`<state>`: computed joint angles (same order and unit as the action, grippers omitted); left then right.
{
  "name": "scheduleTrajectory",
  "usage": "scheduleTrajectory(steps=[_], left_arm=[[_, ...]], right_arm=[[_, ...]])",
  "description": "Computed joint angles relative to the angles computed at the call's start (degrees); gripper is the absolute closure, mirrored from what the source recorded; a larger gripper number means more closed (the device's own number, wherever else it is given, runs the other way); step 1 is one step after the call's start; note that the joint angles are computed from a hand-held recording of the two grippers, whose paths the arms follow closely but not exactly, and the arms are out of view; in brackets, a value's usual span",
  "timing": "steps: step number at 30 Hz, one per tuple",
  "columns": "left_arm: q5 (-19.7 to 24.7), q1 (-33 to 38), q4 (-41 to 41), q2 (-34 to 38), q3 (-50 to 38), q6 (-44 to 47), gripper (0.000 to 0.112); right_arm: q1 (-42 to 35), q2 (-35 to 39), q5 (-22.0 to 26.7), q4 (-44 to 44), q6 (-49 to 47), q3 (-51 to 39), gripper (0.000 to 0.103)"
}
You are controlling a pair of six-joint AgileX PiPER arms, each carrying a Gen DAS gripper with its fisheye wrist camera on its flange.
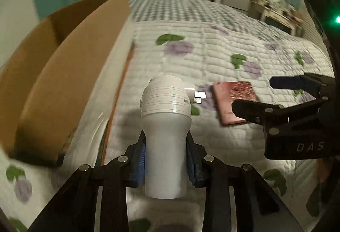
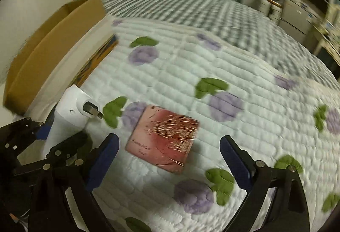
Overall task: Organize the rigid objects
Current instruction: 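Grasp the white plug device with the left tool while the right tool grasps the red compact, then carry the plug device and red compact into the box and open both tools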
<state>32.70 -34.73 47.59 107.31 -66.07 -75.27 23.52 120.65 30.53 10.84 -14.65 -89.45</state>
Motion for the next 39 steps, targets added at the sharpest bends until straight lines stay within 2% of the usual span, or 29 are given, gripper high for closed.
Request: scheduleTrajectory(steps=[8,14,18,21,24,29,32,36,39], left_arm=[[3.6,-0.7,2.4,1.2,-1.4,-7.4,0.08],[4.5,-0.6,1.4,2.5,-2.9,-5.9,0.08],[4.1,-0.4,0.6,2.7,-3.0,-4.2,0.08],[3.8,-0.6,0.7,2.5,-2.6,-3.6,0.08],[3.8,-0.8,1.0,1.7,-1.9,-3.3,0.08],[3.5,-1.1,0.6,-0.1,-0.6,-2.5,0.08],[3.6,-1.3,0.6,-1.6,0.2,-2.1,0.08],[3.7,-1.9,1.2,-3.6,1.0,-2.1,0.08],[4.0,-2.4,1.7,-5.2,1.6,-2.3,0.08]], right_arm=[[1.1,4.8,3.5,-4.0,1.5,-6.7,0.007],[2.0,9.4,8.1,-6.7,3.5,-12.9,0.012],[2.8,11.1,8.9,-9.4,5.9,-14.9,0.013],[4.5,11.7,9.0,-15.1,10.5,-15.0,0.018],[5.4,10.6,7.7,-18.0,13.8,-12.7,0.021],[5.9,4.8,1.5,-23.9,21.6,-2.3,0.026],[6.2,0.7,-1.4,-32.3,30.8,3.4,0.027],[6.5,-2.5,-3.1,-37.7,37.8,6.9,0.028],[6.2,-5.7,-3.7,-37.7,39.6,9.3,0.029]])
